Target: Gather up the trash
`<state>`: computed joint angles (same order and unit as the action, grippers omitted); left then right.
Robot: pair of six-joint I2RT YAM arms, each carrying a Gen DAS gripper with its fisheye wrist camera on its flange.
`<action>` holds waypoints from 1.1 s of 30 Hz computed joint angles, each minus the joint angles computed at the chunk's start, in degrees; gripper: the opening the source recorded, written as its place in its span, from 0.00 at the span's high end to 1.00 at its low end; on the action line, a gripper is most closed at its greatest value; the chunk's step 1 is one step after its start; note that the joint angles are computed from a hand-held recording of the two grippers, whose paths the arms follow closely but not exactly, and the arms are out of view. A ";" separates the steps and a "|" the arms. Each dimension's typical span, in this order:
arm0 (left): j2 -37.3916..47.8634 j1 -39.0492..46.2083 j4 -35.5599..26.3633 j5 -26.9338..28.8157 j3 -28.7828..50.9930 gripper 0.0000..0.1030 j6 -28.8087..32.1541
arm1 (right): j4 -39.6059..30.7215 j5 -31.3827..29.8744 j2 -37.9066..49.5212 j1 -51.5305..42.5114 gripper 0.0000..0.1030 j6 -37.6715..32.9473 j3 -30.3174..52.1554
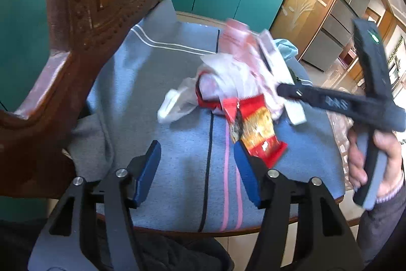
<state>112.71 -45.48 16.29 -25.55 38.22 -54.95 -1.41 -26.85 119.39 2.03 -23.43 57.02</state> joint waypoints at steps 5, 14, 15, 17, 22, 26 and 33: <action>-0.51 0.34 0.62 0.39 -1.15 0.39 -0.36 | 1.58 -2.49 -4.74 -3.95 0.66 1.74 -6.03; -1.35 -0.95 -0.06 -0.28 -1.40 0.32 -0.84 | 6.03 -1.69 -10.30 -6.62 0.66 4.19 -13.48; -1.55 -1.08 -0.33 -0.51 -1.40 0.31 -1.07 | 6.08 -1.33 -9.79 -6.43 0.66 4.20 -13.30; -1.56 -0.99 0.06 -0.37 -1.70 0.29 -1.17 | 6.05 -1.18 -9.11 -6.79 0.66 3.73 -13.24; -1.37 -0.91 0.44 0.15 -2.22 0.27 -1.73 | 7.65 -2.07 -9.69 -7.80 0.59 3.69 -14.56; -0.86 -0.52 1.20 1.88 -1.50 0.23 -0.65 | 8.83 -0.98 -10.38 -7.90 0.56 1.34 -15.95; 2.24 -1.12 -0.30 3.80 2.70 0.22 1.54 | 9.05 -0.46 -8.68 -9.26 0.53 3.27 -14.50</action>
<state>114.95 -46.60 15.99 -21.75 40.92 -53.41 7.63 -27.30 110.72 -7.23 -20.16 42.52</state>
